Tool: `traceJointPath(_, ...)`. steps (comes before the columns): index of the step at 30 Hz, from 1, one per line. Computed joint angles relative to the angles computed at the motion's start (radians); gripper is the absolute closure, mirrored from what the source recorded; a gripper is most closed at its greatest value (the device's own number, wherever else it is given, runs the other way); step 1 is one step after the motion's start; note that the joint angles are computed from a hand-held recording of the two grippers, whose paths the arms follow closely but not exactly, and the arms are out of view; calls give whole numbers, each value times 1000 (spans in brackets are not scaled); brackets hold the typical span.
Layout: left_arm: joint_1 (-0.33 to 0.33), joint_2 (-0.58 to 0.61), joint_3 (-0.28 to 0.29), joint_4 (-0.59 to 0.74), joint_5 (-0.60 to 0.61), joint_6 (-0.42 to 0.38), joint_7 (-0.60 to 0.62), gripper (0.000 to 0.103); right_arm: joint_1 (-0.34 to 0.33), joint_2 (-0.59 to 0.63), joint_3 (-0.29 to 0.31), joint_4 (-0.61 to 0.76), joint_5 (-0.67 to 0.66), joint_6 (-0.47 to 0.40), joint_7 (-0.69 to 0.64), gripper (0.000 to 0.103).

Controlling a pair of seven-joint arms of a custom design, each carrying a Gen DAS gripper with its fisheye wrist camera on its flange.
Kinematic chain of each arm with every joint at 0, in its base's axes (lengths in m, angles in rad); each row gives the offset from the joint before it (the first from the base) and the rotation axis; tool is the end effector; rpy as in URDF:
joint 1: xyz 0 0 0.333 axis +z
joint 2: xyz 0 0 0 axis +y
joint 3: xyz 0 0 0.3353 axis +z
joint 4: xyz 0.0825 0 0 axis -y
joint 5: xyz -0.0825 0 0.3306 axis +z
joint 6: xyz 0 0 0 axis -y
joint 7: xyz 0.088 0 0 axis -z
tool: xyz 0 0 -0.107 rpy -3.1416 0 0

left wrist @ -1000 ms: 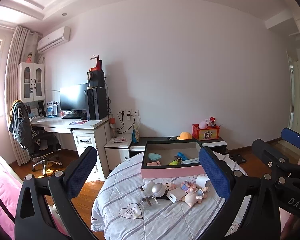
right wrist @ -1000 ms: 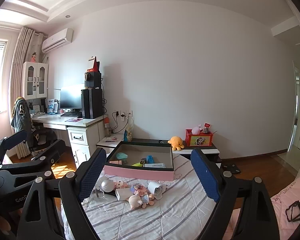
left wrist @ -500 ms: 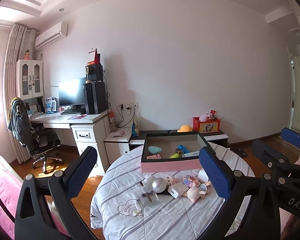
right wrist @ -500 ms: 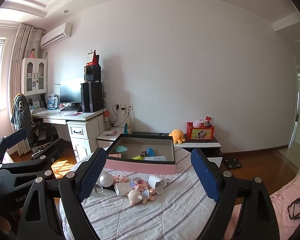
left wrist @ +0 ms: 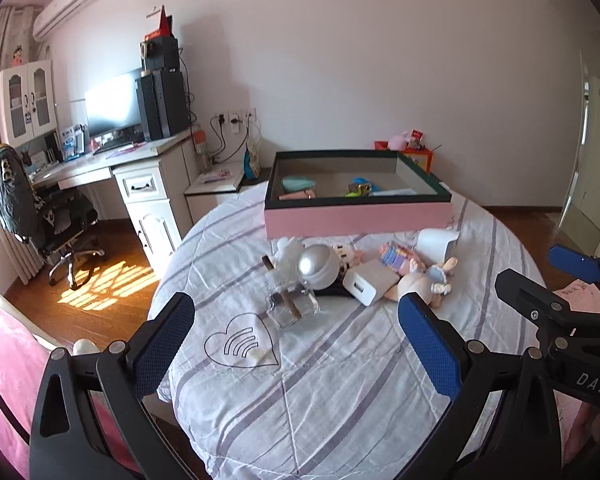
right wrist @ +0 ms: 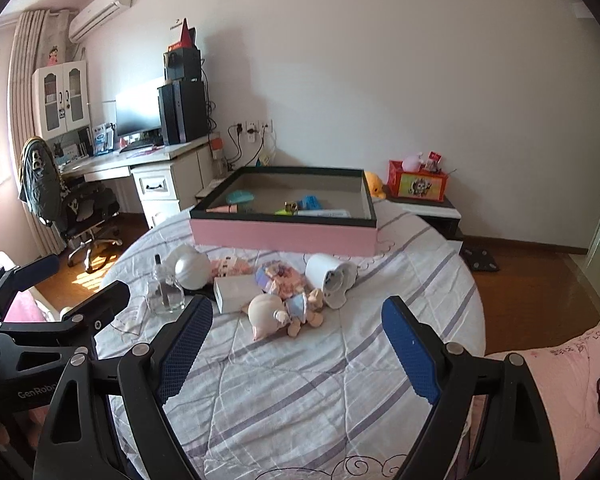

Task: Organize rigid objects
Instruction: 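Grasp the glass diffuser bottle with left tool while right tool grasps the baby doll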

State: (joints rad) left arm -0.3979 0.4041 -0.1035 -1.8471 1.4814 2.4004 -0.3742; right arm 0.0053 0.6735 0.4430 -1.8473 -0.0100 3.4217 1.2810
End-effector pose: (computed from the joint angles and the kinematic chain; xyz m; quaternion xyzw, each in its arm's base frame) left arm 0.5536 -0.2871 0.3783 -0.7170 0.5042 -0.2594 0.4053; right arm 0.6300 0.2314 0.3574 -0.7644 0.4424 -0.2222 0.4131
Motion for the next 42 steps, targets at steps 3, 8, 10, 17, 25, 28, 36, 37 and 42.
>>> traceJointPath(3,23,32,6,14,-46,26,29,0,37,43,-35,60,24,-66,-9,15)
traceJointPath(8,51,77,28,41,-106,93,64,0,86,112,-76,174,92,-167,-54,15)
traceJointPath(10,59,100,40,60,-131,116,85,0,105,130,-93,210,119,-198,-69,15)
traceJointPath(17,84,185,82,145,-241,196,187,0,158,177,-143,313,206,-284,-118,15)
traceJointPath(25,99,292,94,283,-497,178,436,0,209,238,-186,450,293,-408,-172,15)
traceJointPath(28,70,291,145,275,-482,234,418,15,231,259,-205,507,318,-457,-184,15)
traceJointPath(36,18,243,206,196,-369,301,308,49,305,353,-294,728,318,-627,-136,15)
traceJointPath(37,15,233,207,182,-354,305,290,49,306,360,-292,744,317,-637,-143,15)
traceJointPath(42,6,200,191,143,-280,310,224,49,274,326,-246,671,354,-604,-217,23)
